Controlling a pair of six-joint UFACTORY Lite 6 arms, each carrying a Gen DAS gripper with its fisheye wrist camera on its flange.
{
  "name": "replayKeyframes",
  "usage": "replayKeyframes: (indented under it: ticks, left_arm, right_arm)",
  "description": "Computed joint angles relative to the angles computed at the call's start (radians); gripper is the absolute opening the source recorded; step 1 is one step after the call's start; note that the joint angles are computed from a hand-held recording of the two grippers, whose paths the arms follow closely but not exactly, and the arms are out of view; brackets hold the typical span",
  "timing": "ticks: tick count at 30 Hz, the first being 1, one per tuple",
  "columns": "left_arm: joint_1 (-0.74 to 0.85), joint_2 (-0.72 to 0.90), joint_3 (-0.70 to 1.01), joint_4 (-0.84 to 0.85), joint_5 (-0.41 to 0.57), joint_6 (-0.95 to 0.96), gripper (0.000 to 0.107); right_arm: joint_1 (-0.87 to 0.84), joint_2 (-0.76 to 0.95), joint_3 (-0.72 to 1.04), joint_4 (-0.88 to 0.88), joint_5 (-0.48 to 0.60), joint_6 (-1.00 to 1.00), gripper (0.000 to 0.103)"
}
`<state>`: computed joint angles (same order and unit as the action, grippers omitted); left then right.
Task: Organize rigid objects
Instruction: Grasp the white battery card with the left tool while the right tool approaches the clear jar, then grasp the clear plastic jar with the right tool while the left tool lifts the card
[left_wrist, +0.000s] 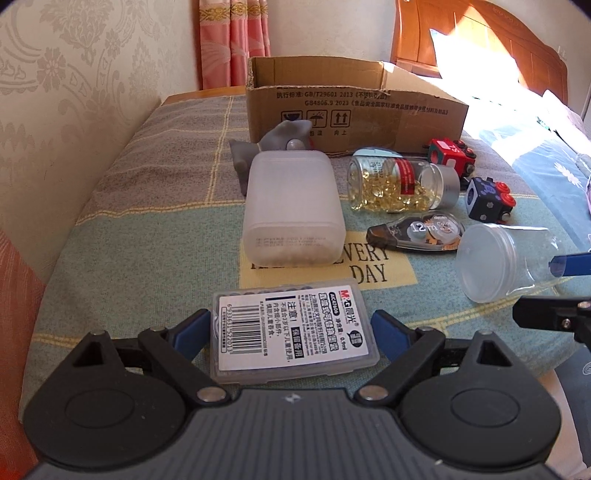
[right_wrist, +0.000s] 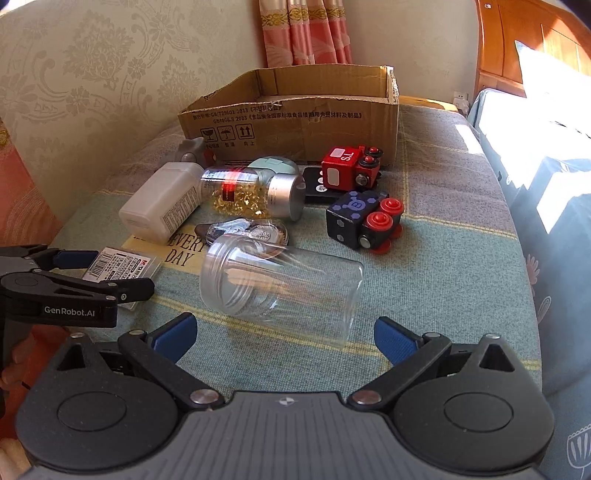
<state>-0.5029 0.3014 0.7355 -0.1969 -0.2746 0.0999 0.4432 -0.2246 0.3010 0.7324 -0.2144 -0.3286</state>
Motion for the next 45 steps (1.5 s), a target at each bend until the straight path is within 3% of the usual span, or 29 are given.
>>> replayKeyframes:
  ticks: [9, 15, 23, 35, 40, 45]
  left_arm:
    - [0.009, -0.007, -0.027, 0.011, -0.038, -0.014, 0.092]
    - [0.000, -0.012, -0.040, -0.044, -0.054, 0.019, 0.092]
    - [-0.050, -0.013, -0.038, -0.297, -0.063, 0.171, 0.093]
    - [-0.086, 0.010, -0.018, -0.446, -0.092, 0.244, 0.093]
    - [-0.083, 0.009, -0.012, -0.436, -0.078, 0.243, 0.092]
    - [-0.069, 0.012, -0.004, -0.385, -0.062, 0.223, 0.091]
  right_arm:
    - [0.115, 0.250, 0.235, 0.497, -0.084, -0.443, 0.103]
    - [0.150, 0.355, 0.341, 0.636, -0.119, -0.568, 0.103]
    - [0.197, 0.443, 0.429, 0.825, -0.224, -0.739, 0.103]
    - [0.168, 0.439, 0.429, 0.818, -0.205, -0.729, 0.103]
    - [0.161, 0.434, 0.431, 0.850, -0.199, -0.767, 0.102]
    - [0.164, 0.426, 0.438, 0.887, -0.189, -0.814, 0.095]
